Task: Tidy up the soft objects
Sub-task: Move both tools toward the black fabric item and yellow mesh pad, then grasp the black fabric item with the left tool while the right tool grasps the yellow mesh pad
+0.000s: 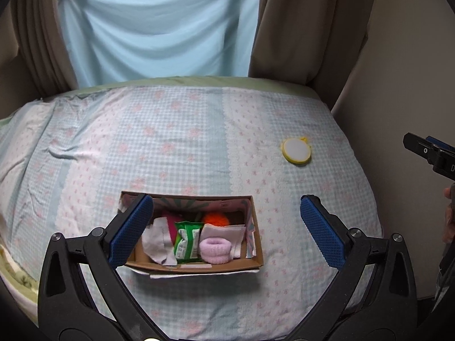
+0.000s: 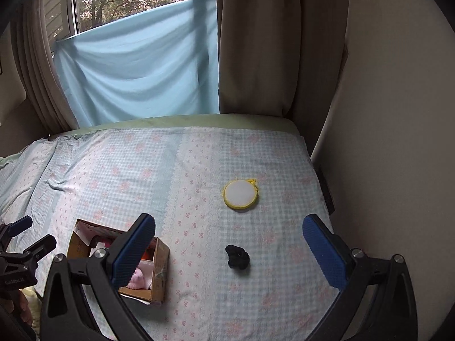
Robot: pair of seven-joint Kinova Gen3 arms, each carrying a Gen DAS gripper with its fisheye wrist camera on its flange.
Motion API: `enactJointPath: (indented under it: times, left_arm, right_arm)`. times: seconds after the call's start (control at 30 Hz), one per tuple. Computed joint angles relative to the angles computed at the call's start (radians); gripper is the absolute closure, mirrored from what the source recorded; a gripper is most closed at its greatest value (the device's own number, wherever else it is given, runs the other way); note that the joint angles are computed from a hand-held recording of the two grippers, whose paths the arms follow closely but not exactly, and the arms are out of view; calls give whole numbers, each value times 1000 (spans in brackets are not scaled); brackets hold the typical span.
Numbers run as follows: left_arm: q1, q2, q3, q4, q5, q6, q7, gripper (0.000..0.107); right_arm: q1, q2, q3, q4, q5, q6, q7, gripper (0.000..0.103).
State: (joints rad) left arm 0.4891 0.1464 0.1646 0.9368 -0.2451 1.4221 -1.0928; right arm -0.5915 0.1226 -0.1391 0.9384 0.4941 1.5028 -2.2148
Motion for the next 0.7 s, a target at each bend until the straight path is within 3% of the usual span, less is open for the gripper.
enactJointPath:
  times: [0.17,0.43,0.5,0.7]
  left_arm:
    - [132,147,-1,-104,-53,31,130,5]
    - [234,345,-44,-200,17,22,167,5]
    - [240,384,-47,-203,45,-7,151,5]
    - [246,504,-52,-218,122,-88,105,5]
  right_arm:
    - [232,32,-33,40,-144,-120,203,0]
    - [568,183,-225,35,-309,-217,529,0]
    - [564,224,-186,20,-357,-226,610,0]
    - [473,349,34,-20,-531,-254,854,0]
